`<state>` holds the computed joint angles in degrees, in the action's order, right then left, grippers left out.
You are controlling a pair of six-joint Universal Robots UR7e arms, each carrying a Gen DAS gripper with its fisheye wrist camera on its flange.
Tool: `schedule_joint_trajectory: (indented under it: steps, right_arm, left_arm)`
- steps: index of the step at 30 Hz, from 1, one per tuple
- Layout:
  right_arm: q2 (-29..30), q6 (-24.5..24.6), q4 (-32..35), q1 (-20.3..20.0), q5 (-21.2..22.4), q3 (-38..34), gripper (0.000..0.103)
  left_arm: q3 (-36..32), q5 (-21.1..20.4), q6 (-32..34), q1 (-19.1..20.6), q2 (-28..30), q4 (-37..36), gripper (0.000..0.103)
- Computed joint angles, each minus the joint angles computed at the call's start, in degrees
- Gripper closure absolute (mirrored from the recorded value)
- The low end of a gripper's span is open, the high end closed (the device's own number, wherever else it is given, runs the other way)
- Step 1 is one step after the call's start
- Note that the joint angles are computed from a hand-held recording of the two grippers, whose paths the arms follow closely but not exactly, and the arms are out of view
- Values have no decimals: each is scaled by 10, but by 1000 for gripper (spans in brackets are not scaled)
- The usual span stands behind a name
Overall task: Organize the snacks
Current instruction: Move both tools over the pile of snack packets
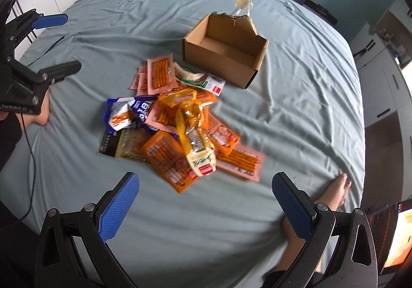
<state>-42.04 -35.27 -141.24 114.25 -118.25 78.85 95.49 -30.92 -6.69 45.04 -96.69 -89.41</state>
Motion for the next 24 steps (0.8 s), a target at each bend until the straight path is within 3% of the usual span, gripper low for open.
schedule_joint_trajectory:
  steps: [8,14,20,24]
  right_arm:
    - [20,11,13,-2,2,-22,0]
    - [43,22,56,-6,-11,-61,0]
    - [96,101,164,-10,-33,-157,0]
    - [139,163,240,-10,-28,-241,0]
  left_arm:
    - [-27,-68,-9,10,15,51,0]
    - [-43,-75,-26,15,19,70,0]
    - [-50,-64,-40,33,22,77,0]
    - [-50,-77,-25,55,27,64,0]
